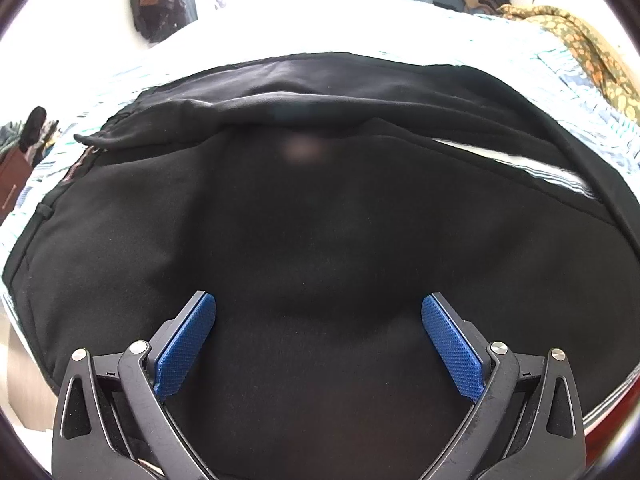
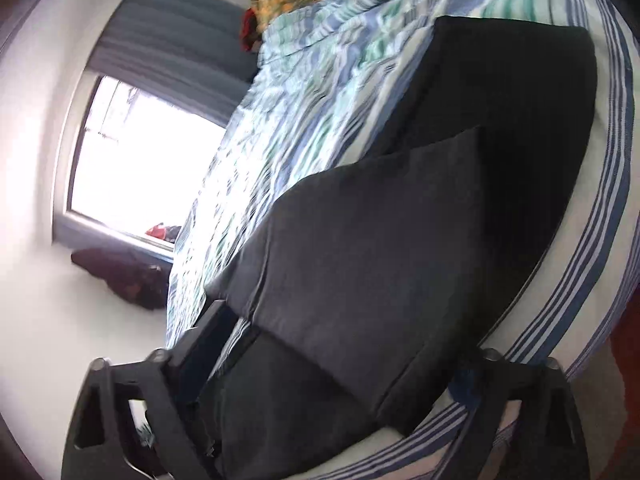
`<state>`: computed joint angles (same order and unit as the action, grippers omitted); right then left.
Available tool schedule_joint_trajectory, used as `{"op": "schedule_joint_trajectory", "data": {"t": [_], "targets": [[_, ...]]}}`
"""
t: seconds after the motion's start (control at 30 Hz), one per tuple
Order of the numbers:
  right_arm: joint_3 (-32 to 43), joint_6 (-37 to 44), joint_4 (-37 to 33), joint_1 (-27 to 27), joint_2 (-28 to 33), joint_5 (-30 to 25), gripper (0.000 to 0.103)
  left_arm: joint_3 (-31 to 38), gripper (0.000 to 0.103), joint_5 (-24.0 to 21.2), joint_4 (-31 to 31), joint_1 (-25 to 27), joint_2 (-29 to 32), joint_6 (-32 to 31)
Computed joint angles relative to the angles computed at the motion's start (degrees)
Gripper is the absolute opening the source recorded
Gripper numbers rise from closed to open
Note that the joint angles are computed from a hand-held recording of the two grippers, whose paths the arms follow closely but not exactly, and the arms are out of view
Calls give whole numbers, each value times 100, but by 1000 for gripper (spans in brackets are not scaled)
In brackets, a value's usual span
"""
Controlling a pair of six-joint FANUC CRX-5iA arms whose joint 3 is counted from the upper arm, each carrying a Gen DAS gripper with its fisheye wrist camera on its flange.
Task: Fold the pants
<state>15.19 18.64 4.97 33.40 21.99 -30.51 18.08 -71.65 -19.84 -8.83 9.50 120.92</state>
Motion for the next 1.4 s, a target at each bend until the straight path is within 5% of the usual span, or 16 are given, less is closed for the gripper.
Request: {"op": "schedule_joint_trajectory", "data": {"t": [0.07,0.27,0.43,0.5,0.67,0.83,0.9,0.97,1.03,1.13,1.27,1.4], "targets": [[70,-287,326,-31,41,-362,9,182,102,-225,241,98,83,-161],[190,1236,-63,-223,-369,-231,7,-368,102,778,2364,1022,-357,-591],[634,3375,-1301,-309,-693,-285,7,-569,102,1591,5109,1741,184,-1510],[745,4138,-1802,-361,-846,-351,7,-322,102,1638,5642,1833,580,-1581],[785,5381,-2728,-463,-1205,-661,7,974,102,942,5139,1870,1512,-995],[934,6719,-4205,-906,-1413,-1144,7,1097,98,914,5177,1931,1667,-870],[1083,7238,-4701,-1101,-1405,-1491,7,1007,72,999,5323,1957,1669,-1055],[1224,7513,-4928,-1253,-1322,-1749,7,1399,3,623,5059,1974,1849,-896],[1380,7321,-4629,-1282,-1133,-1839,7,1358,4,640,5066,2026,1757,-822],[2125,6418,-3392,-1236,-363,-2127,7,872,4,1295,5176,2072,1125,-1083],[3379,6684,-3283,-1294,443,-2336,7,131,9,2200,4487,2059,-170,-1388],[4459,6792,-2993,-1292,1157,-3311,7,-822,10,1971,3672,1910,-1013,-1084]]}}
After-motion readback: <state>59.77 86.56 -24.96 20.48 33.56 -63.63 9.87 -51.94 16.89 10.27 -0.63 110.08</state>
